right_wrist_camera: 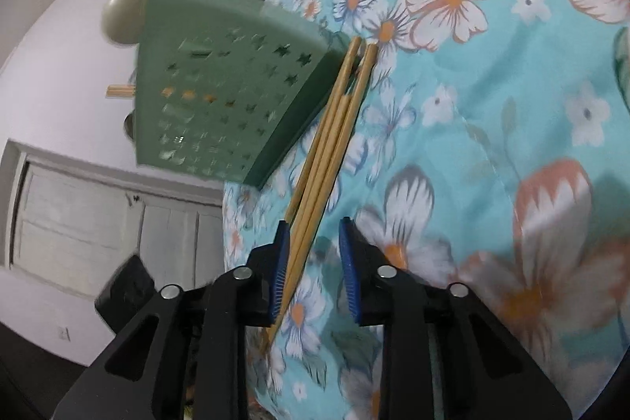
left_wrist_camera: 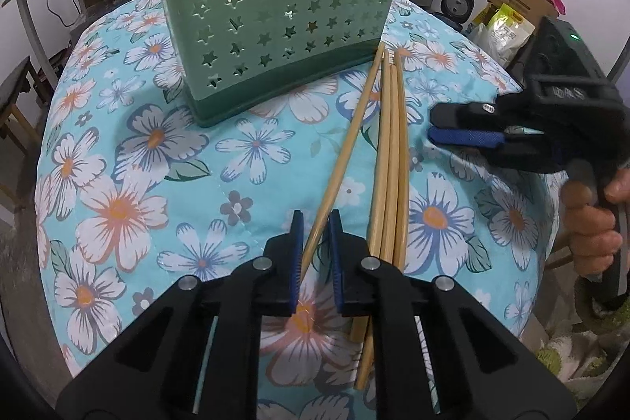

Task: Organize utensils
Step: 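Grasp another chopstick with the right gripper while the left gripper grasps one too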

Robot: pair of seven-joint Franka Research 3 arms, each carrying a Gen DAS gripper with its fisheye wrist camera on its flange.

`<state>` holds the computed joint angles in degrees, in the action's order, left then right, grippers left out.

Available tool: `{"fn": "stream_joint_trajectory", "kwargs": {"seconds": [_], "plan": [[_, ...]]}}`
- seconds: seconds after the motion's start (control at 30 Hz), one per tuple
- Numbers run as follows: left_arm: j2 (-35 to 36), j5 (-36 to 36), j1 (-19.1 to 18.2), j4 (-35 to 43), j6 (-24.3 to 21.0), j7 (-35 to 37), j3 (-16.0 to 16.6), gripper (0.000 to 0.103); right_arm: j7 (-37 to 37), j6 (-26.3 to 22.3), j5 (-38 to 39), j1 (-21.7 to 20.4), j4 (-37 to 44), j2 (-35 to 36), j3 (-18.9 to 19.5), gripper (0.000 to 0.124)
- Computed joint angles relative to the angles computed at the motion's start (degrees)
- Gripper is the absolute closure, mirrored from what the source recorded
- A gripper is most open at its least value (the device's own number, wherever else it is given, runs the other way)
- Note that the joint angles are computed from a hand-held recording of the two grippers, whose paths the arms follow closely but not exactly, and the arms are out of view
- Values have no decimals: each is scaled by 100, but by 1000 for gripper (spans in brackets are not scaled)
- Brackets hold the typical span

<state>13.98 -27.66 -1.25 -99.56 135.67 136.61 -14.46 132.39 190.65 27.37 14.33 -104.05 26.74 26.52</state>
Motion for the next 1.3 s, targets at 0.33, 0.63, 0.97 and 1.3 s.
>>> {"fn": "stream_joint_trajectory", "kwargs": {"seconds": [0.33,0.63,0.97,1.3], "plan": [[-101,-223,56,-128,53,75,-12,91,486,278,278,333,205,187,-649,112],[-798,-1031,135,-756,-13,603,184,94,793,275,336,621,394,290,-1087,112],[-1296,-1248,70,-1396,-9,314,674,94,982,-66,704,1477,635,357,-2193,117],[-1246,-1196,44,-1456,-94,65,711,94,910,406,585,893,-117,-81,-1374,117]]}}
